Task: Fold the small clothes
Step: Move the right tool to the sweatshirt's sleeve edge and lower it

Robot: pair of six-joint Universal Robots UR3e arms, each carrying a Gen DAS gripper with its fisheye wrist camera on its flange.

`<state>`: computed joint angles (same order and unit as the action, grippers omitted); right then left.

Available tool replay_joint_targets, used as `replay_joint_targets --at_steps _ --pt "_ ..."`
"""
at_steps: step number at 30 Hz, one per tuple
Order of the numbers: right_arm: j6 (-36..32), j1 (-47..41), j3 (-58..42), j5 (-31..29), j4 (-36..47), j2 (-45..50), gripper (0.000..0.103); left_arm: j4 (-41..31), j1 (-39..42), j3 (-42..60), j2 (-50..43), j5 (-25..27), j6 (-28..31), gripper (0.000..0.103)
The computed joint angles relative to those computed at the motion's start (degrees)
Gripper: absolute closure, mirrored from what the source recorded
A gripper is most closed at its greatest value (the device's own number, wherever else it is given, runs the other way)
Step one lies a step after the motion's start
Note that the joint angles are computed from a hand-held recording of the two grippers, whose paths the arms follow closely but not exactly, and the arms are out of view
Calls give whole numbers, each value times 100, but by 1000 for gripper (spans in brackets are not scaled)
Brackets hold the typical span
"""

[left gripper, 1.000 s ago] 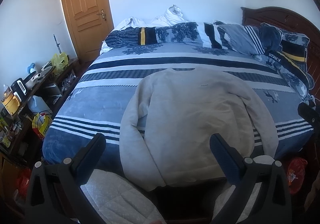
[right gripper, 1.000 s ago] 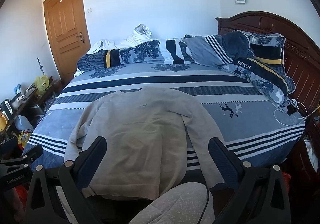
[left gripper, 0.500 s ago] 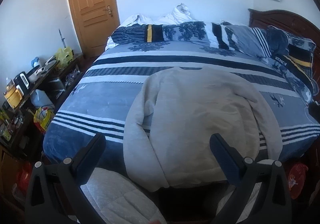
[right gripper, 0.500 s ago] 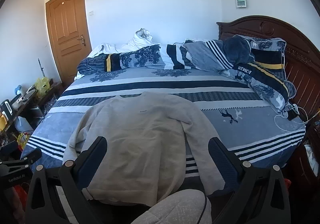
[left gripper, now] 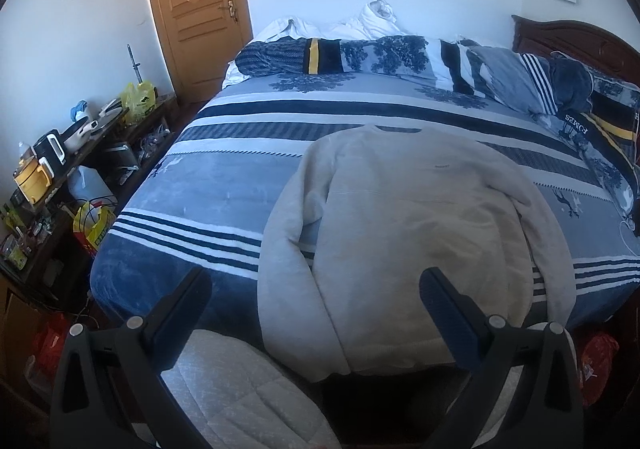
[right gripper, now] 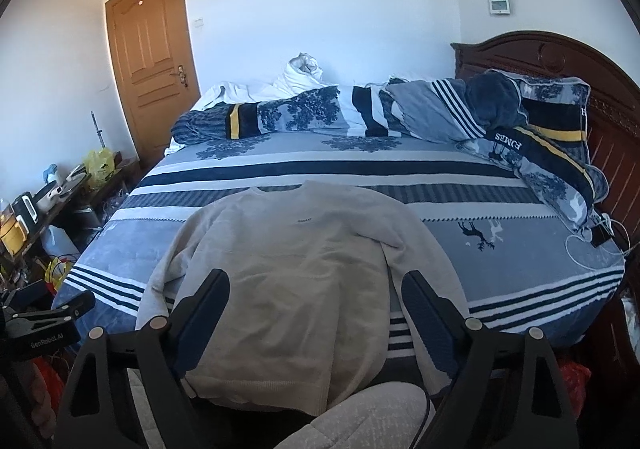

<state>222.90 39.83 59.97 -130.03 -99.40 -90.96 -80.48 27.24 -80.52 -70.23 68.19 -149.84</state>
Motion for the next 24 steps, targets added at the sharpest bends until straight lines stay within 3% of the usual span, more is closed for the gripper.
replay_joint_targets --at_steps 4,8,12,15,17,19,22,24 --pt "-955 -231 -19 21 -746 131 12 127 1 -38 -36 5 -5 0" --pt "-2918 -912 232 385 -2770 368 12 71 96 47 -80 -63 -9 0" --pt "-3919 -1729 -356 1108 -3259 896 12 122 341 -73 75 -299 65 0" --pt "-3858 -2390 -892 1895 -3078 1175 12 203 433 -81 58 -420 11 0" --pt "-3754 -2470 -1436 1896 -2780 1459 12 230 367 78 -121 -390 -55 0" --pt "-3306 -2521 -2425 2045 -1888 1798 12 448 298 123 -257 -299 -167 0" --pt "-2520 -2075 -3460 1683 -851 2098 11 636 275 149 -446 -158 -316 0" --pt "-2144 -1757 -3264 1508 -672 1957 9 710 271 113 -607 18 -393 0"
